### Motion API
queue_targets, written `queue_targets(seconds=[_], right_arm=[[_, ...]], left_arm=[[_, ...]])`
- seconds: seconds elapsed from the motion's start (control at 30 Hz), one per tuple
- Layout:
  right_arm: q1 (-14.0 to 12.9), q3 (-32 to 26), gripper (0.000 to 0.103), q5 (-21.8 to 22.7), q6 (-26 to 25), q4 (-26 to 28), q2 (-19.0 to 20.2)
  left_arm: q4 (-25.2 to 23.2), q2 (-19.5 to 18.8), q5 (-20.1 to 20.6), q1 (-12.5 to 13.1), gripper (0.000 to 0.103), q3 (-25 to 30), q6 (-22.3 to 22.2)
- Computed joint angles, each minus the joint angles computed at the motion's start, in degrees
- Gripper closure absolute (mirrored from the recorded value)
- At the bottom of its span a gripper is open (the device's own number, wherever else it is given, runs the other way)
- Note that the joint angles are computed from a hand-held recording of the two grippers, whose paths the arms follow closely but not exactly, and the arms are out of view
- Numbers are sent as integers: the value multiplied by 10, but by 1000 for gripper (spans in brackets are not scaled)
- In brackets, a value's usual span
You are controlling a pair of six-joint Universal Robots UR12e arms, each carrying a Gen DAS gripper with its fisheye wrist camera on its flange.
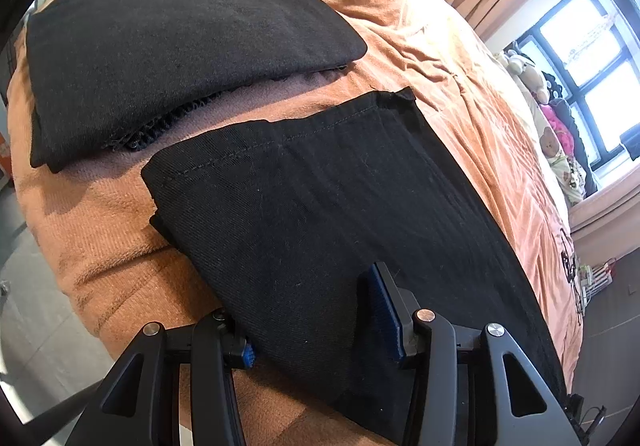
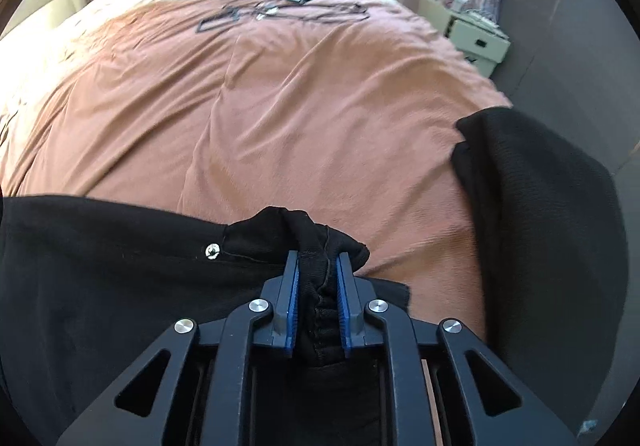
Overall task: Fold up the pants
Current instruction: 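Close the left gripper on the pants leg corner while the right gripper holds the waistband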
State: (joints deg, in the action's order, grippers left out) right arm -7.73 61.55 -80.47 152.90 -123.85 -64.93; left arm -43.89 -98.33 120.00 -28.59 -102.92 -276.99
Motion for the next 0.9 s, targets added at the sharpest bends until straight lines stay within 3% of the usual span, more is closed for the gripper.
queue_targets(seconds=[0.1, 0.23, 0.27, 0.53, 0.67, 0.9], right_arm=[[6, 10, 90, -27, 16, -20, -8], [21, 0, 79, -118, 45, -14, 7], [19, 0, 79, -121, 51, -11, 8], [2, 30, 78, -42, 106, -28, -27], [7, 60, 77, -9, 95, -50, -54], [13, 103, 77, 62, 97, -45, -95]], left_arm=[[10, 2, 1, -1, 54, -4, -1], [27, 3, 5, -2, 54, -11, -4], [34, 4, 7, -3, 54, -14, -4], [91, 8, 11, -4, 54, -35, 8], [141, 7, 14, -4, 54, -49, 15], [258, 5, 23, 1, 54, -83, 9]])
